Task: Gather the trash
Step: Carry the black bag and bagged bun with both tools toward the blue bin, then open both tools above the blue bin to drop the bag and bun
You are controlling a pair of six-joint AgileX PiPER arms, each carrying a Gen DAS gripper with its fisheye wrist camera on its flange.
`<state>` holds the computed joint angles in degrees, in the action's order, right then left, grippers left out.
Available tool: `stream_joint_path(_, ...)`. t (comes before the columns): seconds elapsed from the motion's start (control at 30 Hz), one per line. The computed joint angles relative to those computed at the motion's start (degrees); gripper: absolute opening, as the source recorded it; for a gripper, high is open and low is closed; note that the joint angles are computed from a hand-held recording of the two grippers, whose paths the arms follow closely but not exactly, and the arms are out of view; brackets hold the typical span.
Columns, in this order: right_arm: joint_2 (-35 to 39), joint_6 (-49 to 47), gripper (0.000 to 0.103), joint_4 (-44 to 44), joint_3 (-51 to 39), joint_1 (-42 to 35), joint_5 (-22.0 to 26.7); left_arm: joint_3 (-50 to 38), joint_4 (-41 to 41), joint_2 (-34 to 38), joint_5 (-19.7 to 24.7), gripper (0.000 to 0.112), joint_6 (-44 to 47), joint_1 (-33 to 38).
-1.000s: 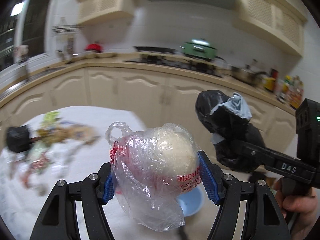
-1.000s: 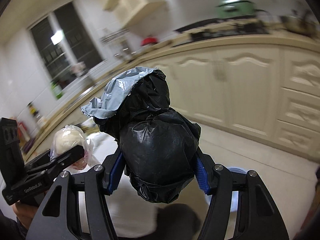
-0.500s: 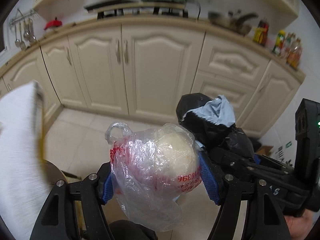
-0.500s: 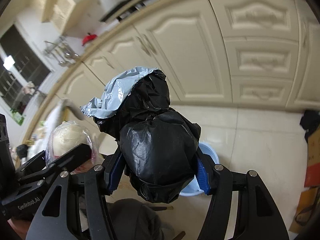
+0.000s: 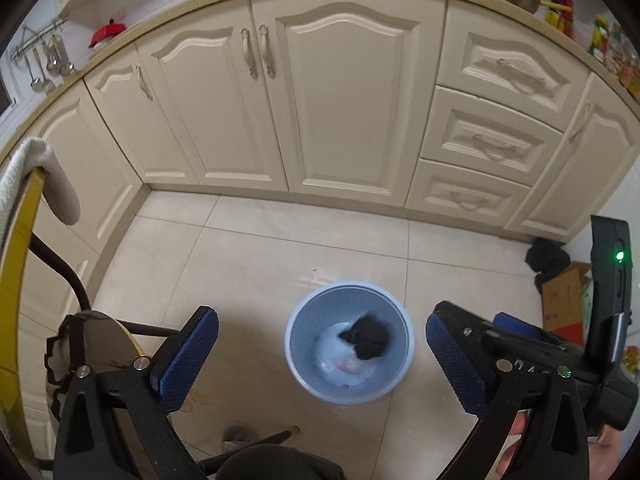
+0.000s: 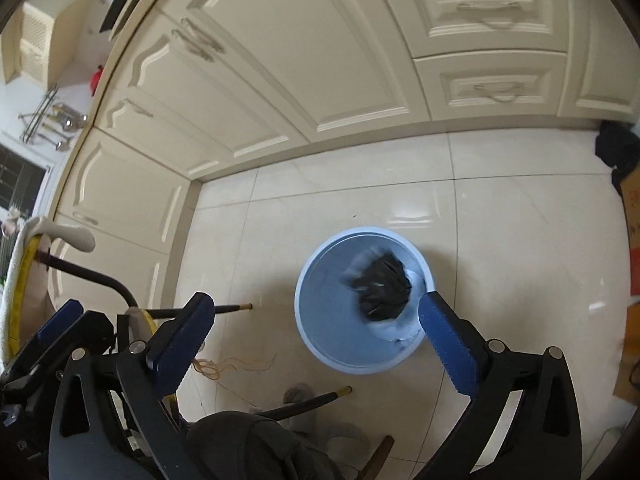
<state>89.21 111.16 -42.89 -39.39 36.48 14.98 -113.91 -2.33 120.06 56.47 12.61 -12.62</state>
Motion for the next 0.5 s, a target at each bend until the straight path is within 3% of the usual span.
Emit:
stream_joint_path(0.17, -6.90, 6.89, 0.103, -2.89, 0.05, 6.12, 8.88, 15.97, -1.97, -13.25, -5.39, 0.102, 1.80, -0.34)
stream_joint_path(0.27, -10.79, 6.43, 0.103, -1.52, -2.67, 11.43, 17.88, 21.74, -4.34, -20.59, -6.50, 0.102, 4.92, 1.04)
stream_joint_path(0.5, -13.90, 5.57, 0.103, -3.14, -15.37, 23.98, 37.94, 28.69, -15.47, -35.85, -4.01, 0.102, 15.21, 9.22)
